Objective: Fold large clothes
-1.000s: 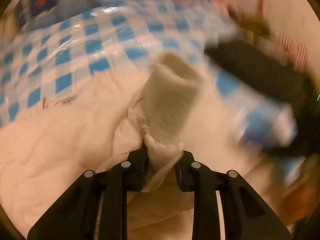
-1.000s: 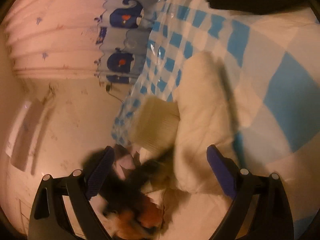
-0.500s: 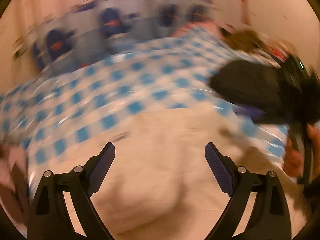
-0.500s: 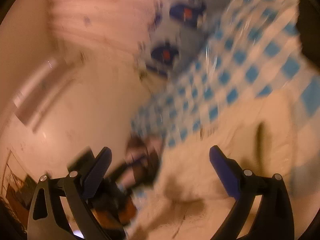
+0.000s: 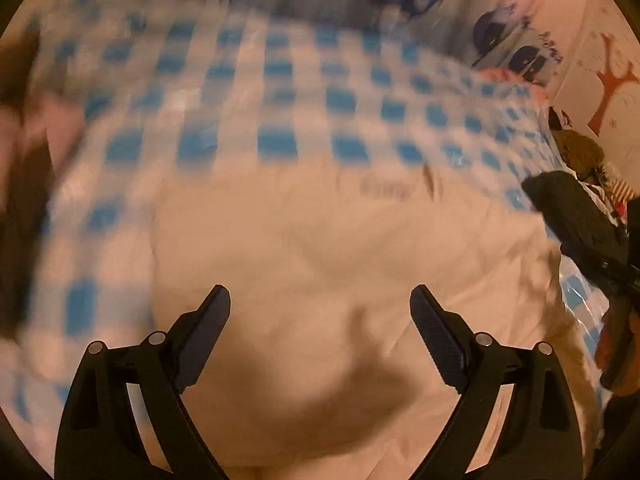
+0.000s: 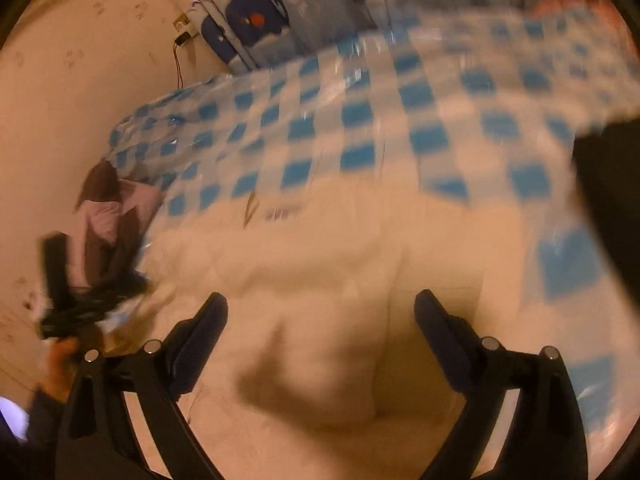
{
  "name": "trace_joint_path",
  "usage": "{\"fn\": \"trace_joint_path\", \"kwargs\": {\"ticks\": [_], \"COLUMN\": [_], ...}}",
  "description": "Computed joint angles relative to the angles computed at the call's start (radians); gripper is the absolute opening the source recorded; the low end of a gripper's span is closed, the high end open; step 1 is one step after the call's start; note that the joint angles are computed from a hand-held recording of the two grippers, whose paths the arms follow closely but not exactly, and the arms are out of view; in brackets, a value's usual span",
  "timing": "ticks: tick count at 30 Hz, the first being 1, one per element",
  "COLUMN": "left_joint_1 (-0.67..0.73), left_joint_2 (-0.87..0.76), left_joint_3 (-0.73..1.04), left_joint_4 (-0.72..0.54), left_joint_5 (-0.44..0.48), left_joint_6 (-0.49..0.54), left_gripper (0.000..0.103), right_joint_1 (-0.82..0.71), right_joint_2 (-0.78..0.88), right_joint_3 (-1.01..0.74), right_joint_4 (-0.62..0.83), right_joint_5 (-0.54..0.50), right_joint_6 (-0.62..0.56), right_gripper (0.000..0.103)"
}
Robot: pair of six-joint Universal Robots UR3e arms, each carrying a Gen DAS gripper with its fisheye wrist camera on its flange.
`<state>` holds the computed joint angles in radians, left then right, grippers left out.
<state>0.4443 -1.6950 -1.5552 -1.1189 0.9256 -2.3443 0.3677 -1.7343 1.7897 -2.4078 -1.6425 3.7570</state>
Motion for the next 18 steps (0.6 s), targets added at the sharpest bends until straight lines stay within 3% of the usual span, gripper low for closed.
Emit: {"fn": "trace_joint_path", "kwargs": {"ticks": [3,5,6,8,11,13,15,16,18], "left_joint_1": [-0.046,-0.093,-0.109,-0.113,-0.102,-0.051,0.043,0.119,0.229], "left_joint_2": [-0.12,-0.277,-0.328,-0.398,-0.342,-0.252,-0.118,-0.031,0.078], "left_joint_3": [0.136,0.27,0.279,0.289,0.296,0.257,0.176,0.129,0.05], "left_joint_4": [0.025,0.0,0.03,0.042,-0.023,-0.106,-0.208,-0.312,-0.435], "left_joint_5": [0.035,0.122,0.161,0.153,0.17,0.13,0.057,0.02,0.005], "left_joint_6": [-0.085,-0.148,-0.155,-0.154,-0.138,-0.067,0.073,0.19,0.337], "left_gripper": [0.088,0.088,0.088,0.088,0.088,0.088,0.088,0.088,0.088], "right_joint_1": [-0.02,-0.053,-0.059,-0.06,-0.086,-0.07,-0.005,0.034,0.109], "right_joint_2": [0.169,0.27,0.283,0.289,0.202,0.062,-0.076,-0.104,-0.189], "right_joint_3": [-0.153,-0.192,-0.155,-0.115,-0.093,-0.037,-0.021,-0.035,-0.014], "right_joint_4": [0.131,0.183,0.158,0.098,0.117,0.128,0.206,0.254,0.329], "right_joint_5": [-0.038,-0.016,-0.007,-0.017,0.043,0.036,-0.01,-0.042,-0.082], "right_joint_6": [-0.044,-0.065,-0.083,-0.097,-0.1,-0.083,-0.079,-0.064,-0.01], "right_gripper": [0.091,0.091,0.094,0.095,0.095,0.095,0.095,0.095,0.095]}}
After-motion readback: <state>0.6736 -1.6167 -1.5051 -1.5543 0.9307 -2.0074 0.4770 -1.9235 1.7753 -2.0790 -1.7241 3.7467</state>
